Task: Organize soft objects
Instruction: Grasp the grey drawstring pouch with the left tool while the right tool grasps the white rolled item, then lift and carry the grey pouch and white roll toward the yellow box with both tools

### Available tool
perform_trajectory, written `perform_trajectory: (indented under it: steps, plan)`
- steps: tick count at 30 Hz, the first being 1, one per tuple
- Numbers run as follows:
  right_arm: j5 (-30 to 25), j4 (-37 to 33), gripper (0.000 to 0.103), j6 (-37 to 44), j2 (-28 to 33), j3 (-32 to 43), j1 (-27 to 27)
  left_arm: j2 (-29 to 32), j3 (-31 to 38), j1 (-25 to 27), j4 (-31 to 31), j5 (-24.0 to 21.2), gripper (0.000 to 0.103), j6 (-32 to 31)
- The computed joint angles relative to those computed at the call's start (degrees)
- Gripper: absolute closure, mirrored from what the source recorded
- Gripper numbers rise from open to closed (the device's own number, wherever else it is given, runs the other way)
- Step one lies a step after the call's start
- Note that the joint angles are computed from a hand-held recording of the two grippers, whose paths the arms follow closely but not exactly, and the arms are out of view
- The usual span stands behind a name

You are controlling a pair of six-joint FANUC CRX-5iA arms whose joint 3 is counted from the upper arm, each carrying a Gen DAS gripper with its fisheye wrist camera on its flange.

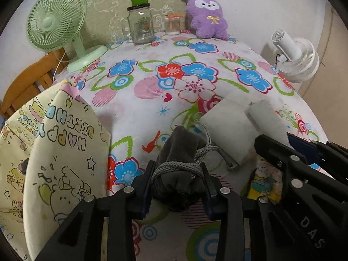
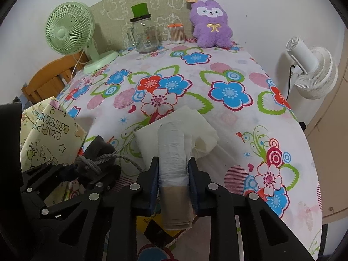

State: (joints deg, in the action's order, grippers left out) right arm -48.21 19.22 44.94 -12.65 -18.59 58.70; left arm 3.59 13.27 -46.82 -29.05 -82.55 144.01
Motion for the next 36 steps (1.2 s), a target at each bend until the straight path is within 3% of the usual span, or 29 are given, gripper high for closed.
perform_trajectory:
  steps: [12,36]
  plan:
    - [-0.8,4.6,0.077,-4.2,-3.0,-1.8,2.7,-1.4,0.7,-2.2,-1.4,0.3,0.065,0.3]
    - [-4.2,17.8,0.077,-15.2,-9.0,-4.4,10.3,-4.4,4.9,-11.3,-13.0,-4.7,0.065,3.3]
